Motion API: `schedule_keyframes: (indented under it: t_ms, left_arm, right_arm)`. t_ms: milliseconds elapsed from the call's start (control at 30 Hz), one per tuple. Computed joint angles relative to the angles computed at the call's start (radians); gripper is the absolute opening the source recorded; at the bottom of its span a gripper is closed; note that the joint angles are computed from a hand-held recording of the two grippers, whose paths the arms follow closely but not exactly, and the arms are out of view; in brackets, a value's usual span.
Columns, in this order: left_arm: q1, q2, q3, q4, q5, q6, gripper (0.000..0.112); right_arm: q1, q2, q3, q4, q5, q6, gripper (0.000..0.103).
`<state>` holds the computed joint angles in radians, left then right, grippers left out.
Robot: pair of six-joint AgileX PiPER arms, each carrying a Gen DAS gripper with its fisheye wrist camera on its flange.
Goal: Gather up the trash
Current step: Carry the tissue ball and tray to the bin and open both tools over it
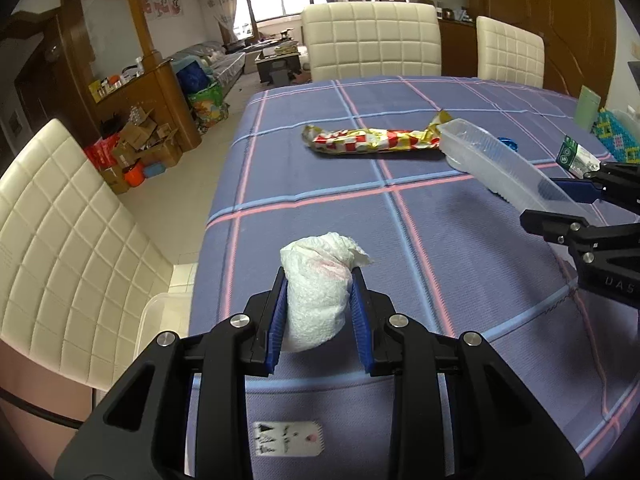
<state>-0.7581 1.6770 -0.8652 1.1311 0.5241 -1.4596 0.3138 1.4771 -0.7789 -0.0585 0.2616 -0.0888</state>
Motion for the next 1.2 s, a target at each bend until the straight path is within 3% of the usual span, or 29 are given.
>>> schedule_keyframes:
  t_ms: [333,633,1033,1067,1100,1167,1200]
  left_arm:
    - [0.102,-0.155,0.217,0.105,-0.029,-0.134,0.031]
    - [0.213,-0.238,0.335,0.186,-0.046,-0.202,0.031]
    - [0.381,-0.284,0.407,0.322,-0.106,-0.252,0.033]
    - [0.387,-0.286,0.411,0.335,-0.109,-0.259,0.041]
    - [0.397,-0.288,0.418,0.353,-0.113,-0.272,0.066]
    - [0.378,-0.291,0.434,0.410,-0.055,-0.361,0.097]
    - [0.374,-0.304,0.454,0.471,-0.035,-0.426,0.097]
  right_arm:
    - [0.237,0.092,-0.110,-0.274,0.051,0.316,0.039]
    - [0.391,0.207,-0.236,-0.341,0.082,0.391,0.039]
    - [0.497,0.308,-0.383,-0.393,0.143,0.433,0.039]
    - [0.504,0.317,-0.392,-0.399,0.146,0.439,0.039]
    - [0.508,0.322,-0.397,-0.408,0.148,0.446,0.039]
    - [0.514,0.336,-0.410,-0.409,0.154,0.446,0.039]
    - [0.516,0.342,-0.418,-0.406,0.158,0.443,0.039]
